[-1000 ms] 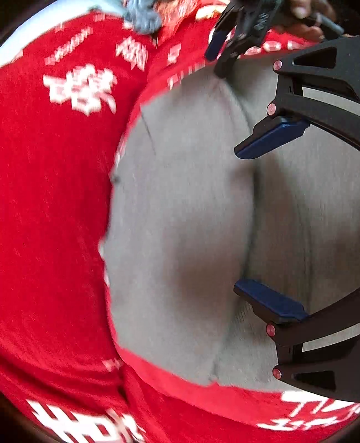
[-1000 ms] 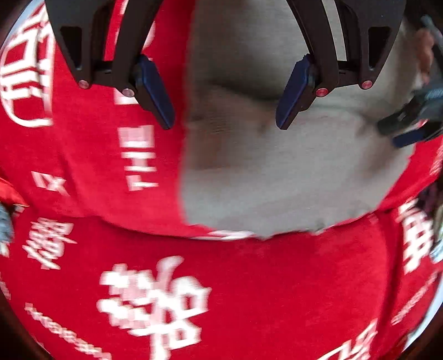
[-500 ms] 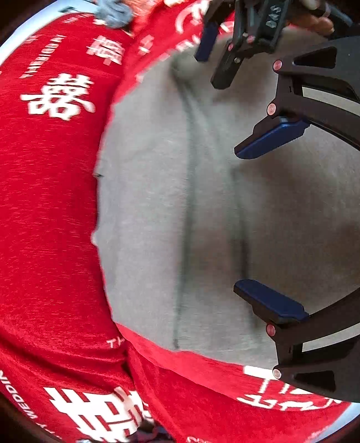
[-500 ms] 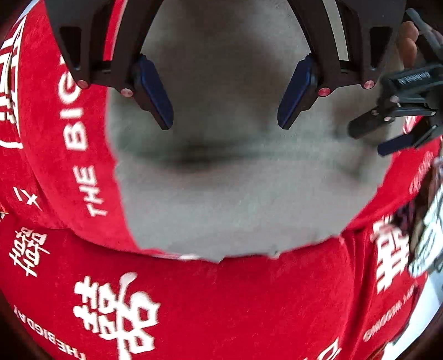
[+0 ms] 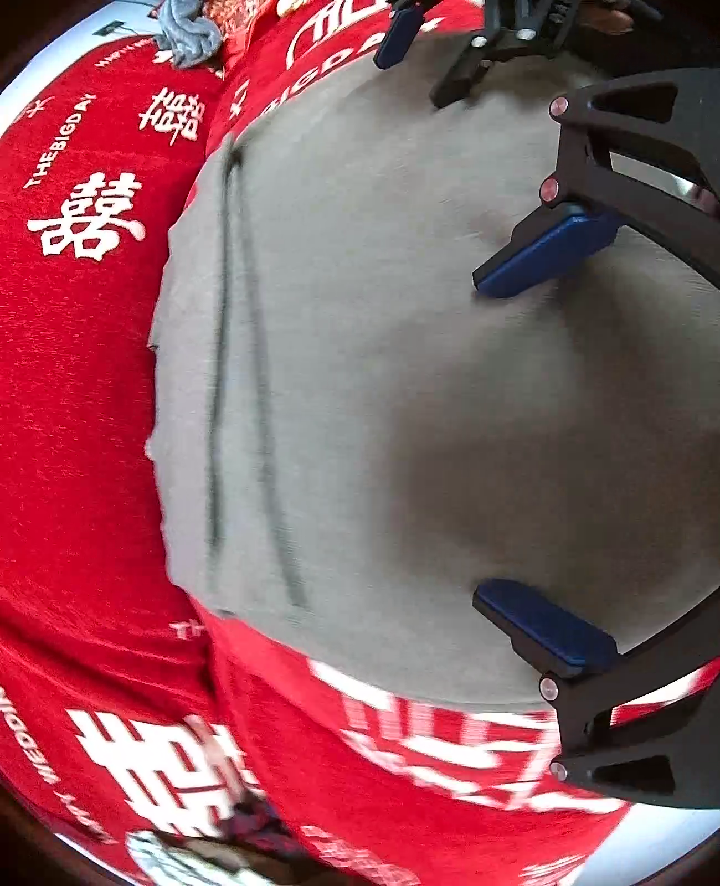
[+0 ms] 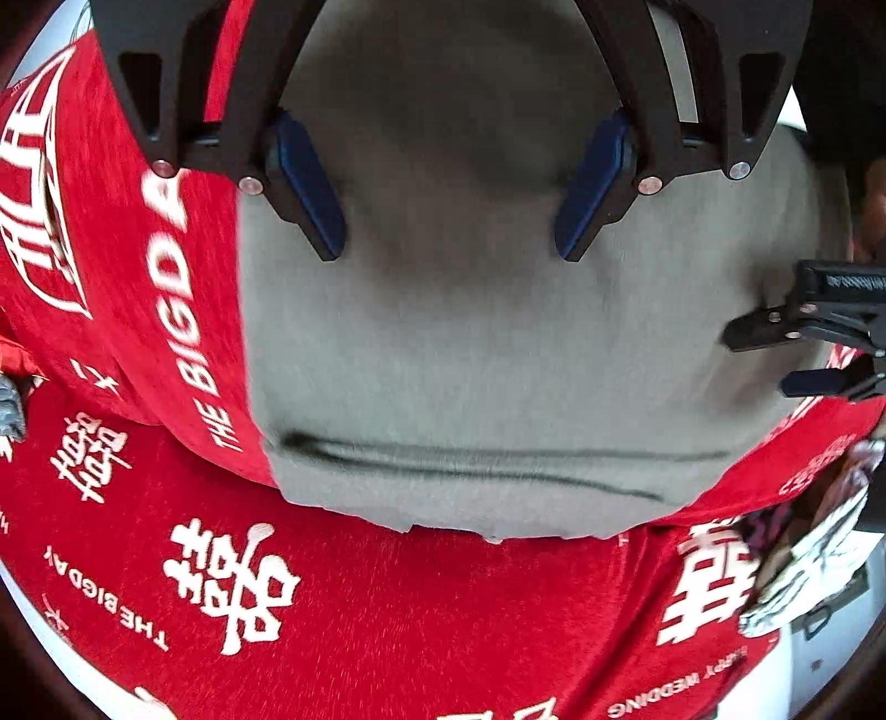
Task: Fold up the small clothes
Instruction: 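Move both grippers over the folded sweater to its hem, then close both grippers on the sweater hem and lift it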
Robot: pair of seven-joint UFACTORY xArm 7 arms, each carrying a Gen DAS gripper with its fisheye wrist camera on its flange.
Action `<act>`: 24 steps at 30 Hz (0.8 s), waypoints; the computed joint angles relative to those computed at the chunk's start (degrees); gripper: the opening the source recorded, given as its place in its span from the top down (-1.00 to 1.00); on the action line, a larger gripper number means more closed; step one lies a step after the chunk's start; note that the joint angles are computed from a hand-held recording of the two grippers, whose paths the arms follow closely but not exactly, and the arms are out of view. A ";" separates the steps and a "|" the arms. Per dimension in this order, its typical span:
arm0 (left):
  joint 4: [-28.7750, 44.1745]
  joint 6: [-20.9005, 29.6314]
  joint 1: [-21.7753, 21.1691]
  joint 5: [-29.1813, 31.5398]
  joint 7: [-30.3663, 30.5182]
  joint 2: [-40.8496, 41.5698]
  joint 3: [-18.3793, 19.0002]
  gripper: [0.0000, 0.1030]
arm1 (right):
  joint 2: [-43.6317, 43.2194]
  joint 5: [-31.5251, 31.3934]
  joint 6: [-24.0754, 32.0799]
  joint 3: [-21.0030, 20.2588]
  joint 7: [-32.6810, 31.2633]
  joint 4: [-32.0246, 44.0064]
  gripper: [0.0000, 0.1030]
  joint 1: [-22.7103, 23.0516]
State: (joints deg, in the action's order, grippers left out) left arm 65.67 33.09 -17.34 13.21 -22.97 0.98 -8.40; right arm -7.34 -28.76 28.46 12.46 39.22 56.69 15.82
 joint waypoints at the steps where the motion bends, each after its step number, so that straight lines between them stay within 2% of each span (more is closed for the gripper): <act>1: -1.75 0.07 -0.01 -0.99 0.21 -1.85 -0.03 -0.99 | -0.99 1.11 1.96 0.23 -0.14 -0.29 -0.58 0.45; 2: -3.07 -0.11 -0.04 -2.91 0.97 -3.47 -0.13 -0.98 | -0.83 2.68 6.14 2.85 -0.76 1.35 -0.58 -1.18; 3: -3.99 -1.13 -0.14 -4.32 1.83 -4.51 -0.31 -0.98 | -0.64 2.46 7.92 3.39 -0.38 2.74 -0.58 -0.71; 4: -4.60 -2.19 -0.22 -3.85 1.60 -5.18 -0.72 -0.98 | -0.47 1.90 7.30 1.65 -0.87 3.86 -0.58 2.15; 7: -3.39 -2.44 -0.34 4.34 -2.92 -3.93 -2.69 -0.98 | 2.39 3.31 4.43 2.01 -6.43 7.60 -0.58 4.28; 8: -1.77 0.03 -1.87 8.67 -6.01 -2.37 -1.97 -0.96 | 4.06 3.54 5.61 2.14 -7.51 9.27 -0.58 4.92; 9: -0.43 2.85 -1.01 10.59 -7.05 -0.84 -3.21 -0.98 | 5.40 2.83 7.87 2.18 -7.33 10.71 -0.58 5.52; 10: -0.70 3.26 -1.30 10.12 -6.77 -0.73 -2.70 -1.00 | 6.34 3.35 9.04 1.88 -7.92 11.06 -0.58 5.87; 11: -2.25 1.27 -1.08 7.24 -5.83 -1.76 -2.01 -1.00 | 5.36 4.79 7.81 1.05 -8.28 9.67 -0.57 6.20; 12: -2.95 1.69 -1.97 3.57 -4.09 -2.49 -0.35 -1.00 | 4.07 5.40 6.23 0.57 -8.52 7.80 -0.58 6.25; 13: -3.88 1.98 -0.66 2.30 -3.77 -3.31 -1.10 -1.00 | 2.76 5.39 6.37 0.32 -9.03 6.19 -0.58 6.16; 16: -7.30 2.03 -0.03 1.34 -3.38 -6.30 -0.93 -1.00 | -1.86 5.08 5.05 0.25 -9.75 0.42 -0.60 5.39; 19: -10.30 2.47 0.93 0.70 -4.74 -10.16 -1.12 -1.00 | -5.57 7.05 7.70 0.75 -11.03 -2.35 -0.60 4.51; 22: -14.85 -0.85 3.72 1.32 -8.69 -15.52 -0.81 -1.00 | -9.67 5.28 11.22 2.65 -5.80 -3.92 -0.61 1.99; 24: -15.98 0.61 5.00 -1.57 -8.76 -16.60 0.42 -1.00 | -12.25 7.08 11.46 2.03 -4.39 -5.73 -0.61 1.05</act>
